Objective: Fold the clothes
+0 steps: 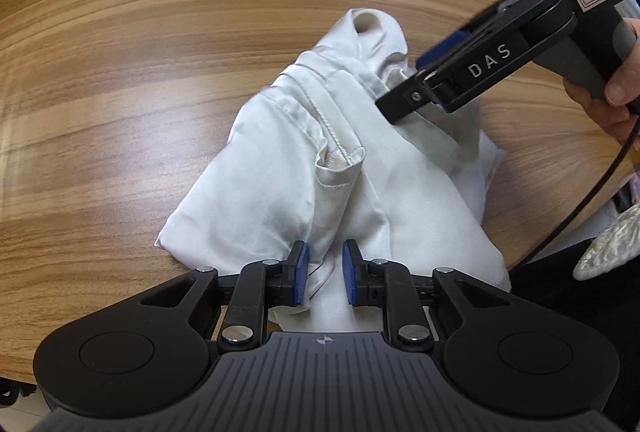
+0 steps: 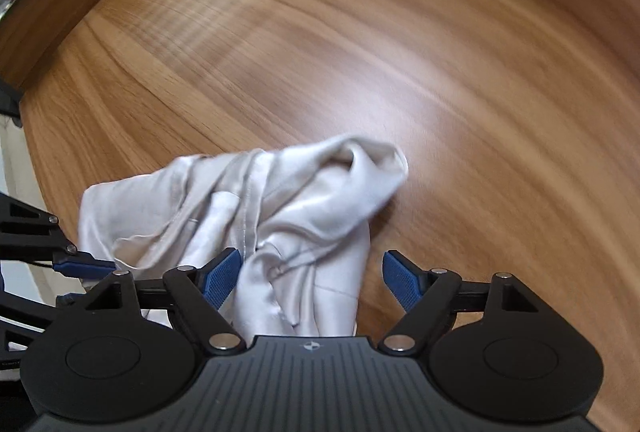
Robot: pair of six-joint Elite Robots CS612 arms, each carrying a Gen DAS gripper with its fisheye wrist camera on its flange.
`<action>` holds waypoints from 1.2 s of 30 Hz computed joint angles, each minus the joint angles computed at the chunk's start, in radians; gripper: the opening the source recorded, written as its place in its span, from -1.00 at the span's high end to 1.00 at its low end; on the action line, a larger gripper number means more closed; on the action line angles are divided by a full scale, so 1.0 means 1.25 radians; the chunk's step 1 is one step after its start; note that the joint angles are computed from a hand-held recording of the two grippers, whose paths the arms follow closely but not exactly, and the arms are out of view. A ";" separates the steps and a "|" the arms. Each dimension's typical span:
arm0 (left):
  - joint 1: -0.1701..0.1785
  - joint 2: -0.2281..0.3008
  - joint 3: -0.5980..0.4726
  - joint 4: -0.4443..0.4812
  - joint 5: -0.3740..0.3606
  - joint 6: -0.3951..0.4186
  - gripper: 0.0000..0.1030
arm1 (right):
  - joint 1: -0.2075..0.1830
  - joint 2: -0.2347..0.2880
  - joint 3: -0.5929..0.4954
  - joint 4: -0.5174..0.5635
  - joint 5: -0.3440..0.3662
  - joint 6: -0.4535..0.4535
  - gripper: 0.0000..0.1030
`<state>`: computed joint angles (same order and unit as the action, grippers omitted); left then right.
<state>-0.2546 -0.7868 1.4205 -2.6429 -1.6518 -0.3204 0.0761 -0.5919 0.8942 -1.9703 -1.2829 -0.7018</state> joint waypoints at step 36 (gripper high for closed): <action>0.046 0.248 -0.501 0.263 0.003 0.229 0.87 | -0.024 0.054 -0.048 -0.184 -0.053 0.270 -0.02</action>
